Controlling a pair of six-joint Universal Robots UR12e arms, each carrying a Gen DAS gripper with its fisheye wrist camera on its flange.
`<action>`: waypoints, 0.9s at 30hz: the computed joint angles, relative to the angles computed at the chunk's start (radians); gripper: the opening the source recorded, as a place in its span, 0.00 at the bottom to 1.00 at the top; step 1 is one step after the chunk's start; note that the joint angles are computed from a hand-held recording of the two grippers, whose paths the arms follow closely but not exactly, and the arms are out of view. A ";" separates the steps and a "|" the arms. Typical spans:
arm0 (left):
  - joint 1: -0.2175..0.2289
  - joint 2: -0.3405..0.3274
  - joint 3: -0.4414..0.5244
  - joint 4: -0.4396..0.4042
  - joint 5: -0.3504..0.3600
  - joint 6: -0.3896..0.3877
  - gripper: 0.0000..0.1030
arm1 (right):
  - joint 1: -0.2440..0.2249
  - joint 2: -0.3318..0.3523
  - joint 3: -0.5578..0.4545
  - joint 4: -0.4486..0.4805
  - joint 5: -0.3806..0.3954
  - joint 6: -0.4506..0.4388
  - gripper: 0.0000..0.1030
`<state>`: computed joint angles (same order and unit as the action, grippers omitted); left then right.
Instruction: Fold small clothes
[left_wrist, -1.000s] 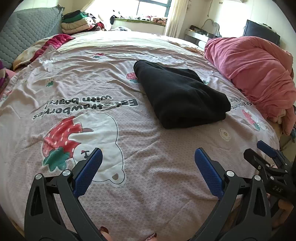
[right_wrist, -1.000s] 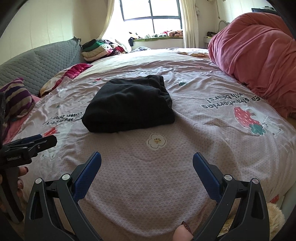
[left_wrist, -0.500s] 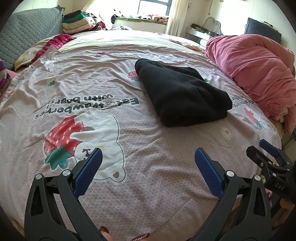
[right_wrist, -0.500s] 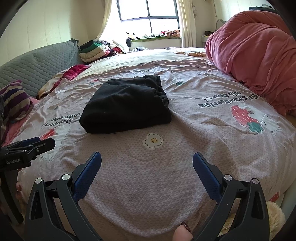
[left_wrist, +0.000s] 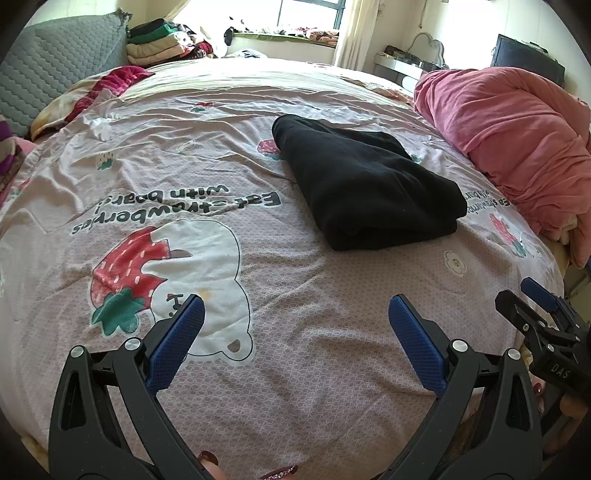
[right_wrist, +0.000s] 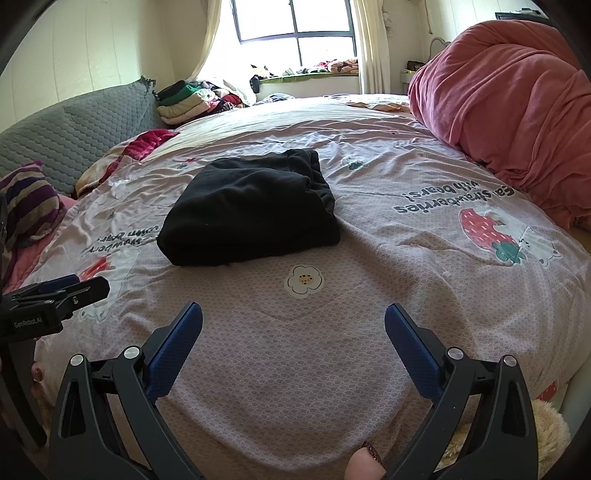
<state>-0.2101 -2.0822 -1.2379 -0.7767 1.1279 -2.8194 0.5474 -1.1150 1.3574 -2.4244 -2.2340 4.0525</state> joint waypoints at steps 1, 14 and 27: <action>-0.001 0.000 0.000 0.001 0.002 -0.001 0.91 | 0.000 0.000 0.000 0.000 0.000 0.000 0.95; -0.002 -0.002 0.004 -0.014 0.014 0.008 0.91 | -0.001 -0.004 0.007 0.000 -0.002 0.003 0.95; -0.003 -0.001 0.004 -0.021 0.013 0.005 0.91 | -0.002 -0.005 0.008 0.009 0.000 0.009 0.95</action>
